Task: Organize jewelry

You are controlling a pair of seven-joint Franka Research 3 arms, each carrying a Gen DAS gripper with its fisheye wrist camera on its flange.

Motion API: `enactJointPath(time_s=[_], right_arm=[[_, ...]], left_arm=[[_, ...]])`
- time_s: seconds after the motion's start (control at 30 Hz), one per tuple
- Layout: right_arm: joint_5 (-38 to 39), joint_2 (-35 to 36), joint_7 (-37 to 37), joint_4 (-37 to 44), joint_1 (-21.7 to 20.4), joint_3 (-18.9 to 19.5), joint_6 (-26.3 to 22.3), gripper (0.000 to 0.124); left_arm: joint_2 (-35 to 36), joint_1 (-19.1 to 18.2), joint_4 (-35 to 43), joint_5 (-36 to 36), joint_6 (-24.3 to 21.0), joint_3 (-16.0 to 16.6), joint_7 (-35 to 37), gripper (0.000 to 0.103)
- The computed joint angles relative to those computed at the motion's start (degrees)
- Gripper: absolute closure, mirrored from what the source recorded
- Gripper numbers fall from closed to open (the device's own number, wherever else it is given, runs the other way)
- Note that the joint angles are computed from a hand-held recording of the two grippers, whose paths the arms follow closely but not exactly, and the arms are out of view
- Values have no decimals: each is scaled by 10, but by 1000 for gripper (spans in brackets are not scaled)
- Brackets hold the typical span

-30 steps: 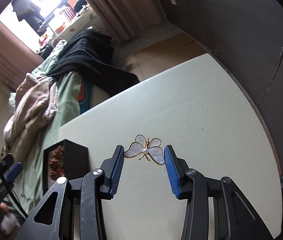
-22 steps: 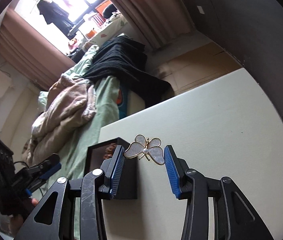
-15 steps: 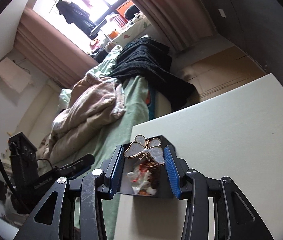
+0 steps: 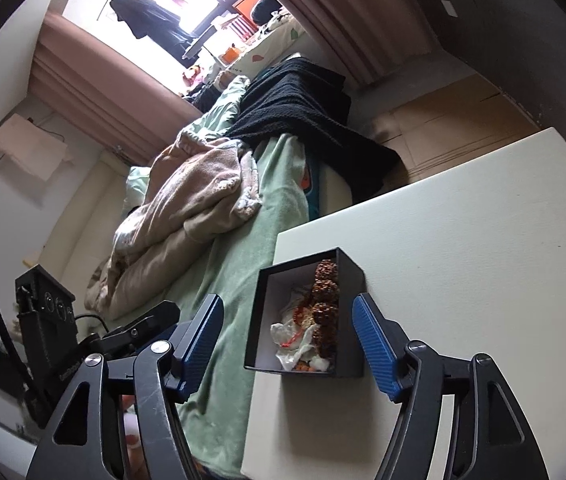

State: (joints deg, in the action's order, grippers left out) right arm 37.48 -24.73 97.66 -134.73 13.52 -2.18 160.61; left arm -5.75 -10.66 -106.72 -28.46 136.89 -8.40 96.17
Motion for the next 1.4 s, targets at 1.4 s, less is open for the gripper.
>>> enactJointPath(time_s=[1.4], right_arm=[[-333, -263, 203, -116, -146, 104, -214, 21]], left_arm=[[-174, -128, -195, 57, 151, 39, 29, 1]])
